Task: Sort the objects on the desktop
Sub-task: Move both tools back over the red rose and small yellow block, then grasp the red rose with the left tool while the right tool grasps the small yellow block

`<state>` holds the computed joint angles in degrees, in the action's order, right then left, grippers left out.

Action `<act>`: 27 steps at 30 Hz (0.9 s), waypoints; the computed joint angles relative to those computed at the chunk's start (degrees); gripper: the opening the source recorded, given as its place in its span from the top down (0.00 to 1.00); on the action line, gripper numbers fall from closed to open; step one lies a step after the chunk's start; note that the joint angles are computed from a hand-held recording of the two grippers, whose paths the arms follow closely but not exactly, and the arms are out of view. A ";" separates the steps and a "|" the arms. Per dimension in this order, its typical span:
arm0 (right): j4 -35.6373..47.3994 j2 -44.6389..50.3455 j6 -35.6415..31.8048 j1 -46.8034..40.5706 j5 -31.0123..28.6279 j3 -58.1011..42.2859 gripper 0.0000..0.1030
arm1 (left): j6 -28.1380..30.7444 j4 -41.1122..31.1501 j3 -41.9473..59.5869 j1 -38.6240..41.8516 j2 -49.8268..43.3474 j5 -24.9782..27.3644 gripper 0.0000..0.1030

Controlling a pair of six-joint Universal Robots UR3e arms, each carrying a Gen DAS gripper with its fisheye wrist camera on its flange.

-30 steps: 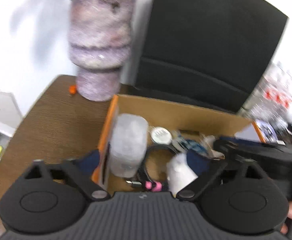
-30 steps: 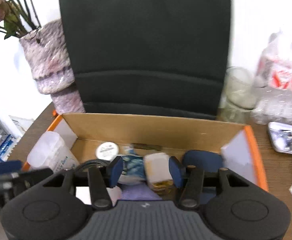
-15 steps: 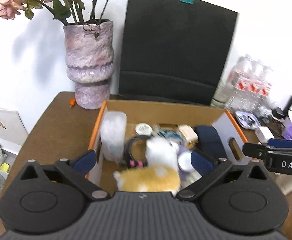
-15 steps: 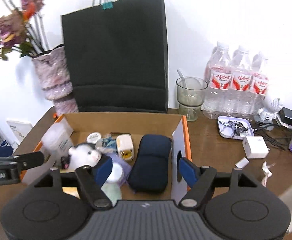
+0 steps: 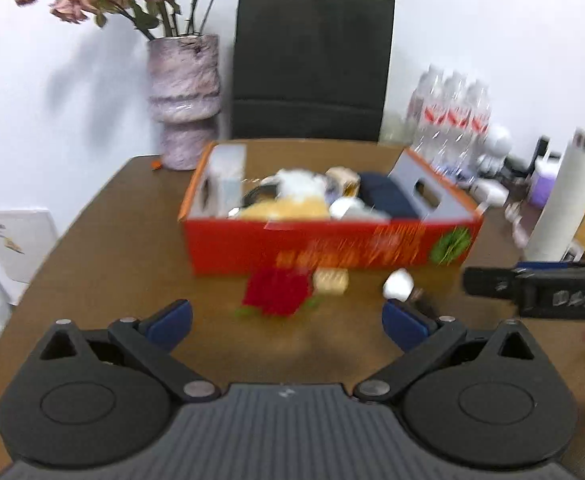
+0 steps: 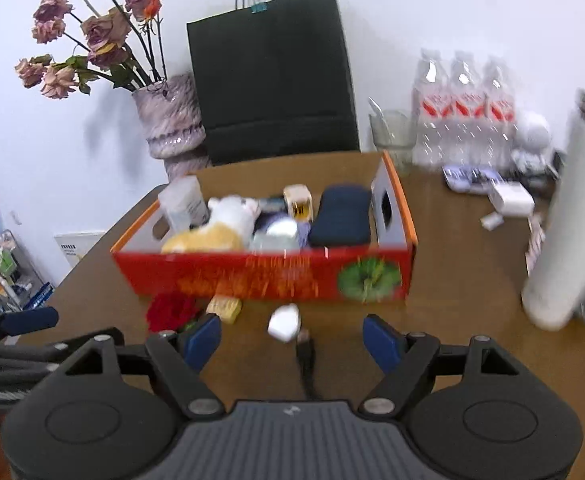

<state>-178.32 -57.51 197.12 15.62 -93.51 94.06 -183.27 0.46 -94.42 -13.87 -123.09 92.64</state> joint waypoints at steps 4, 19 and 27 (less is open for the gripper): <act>-7.91 -3.14 2.10 2.05 -1.56 10.95 0.24 | -2.31 8.38 -12.07 1.16 4.49 -1.80 0.00; -25.25 -5.81 1.72 11.18 -9.78 27.77 0.27 | -5.12 26.61 -31.83 -2.28 7.22 2.79 0.00; -21.72 -2.65 -4.42 7.70 -6.09 19.09 0.41 | -3.46 22.05 -22.09 1.34 3.12 -2.19 0.08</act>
<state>-200.04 -60.16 192.70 23.33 -99.60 113.15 -186.74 22.50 -116.50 -12.53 -119.97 90.45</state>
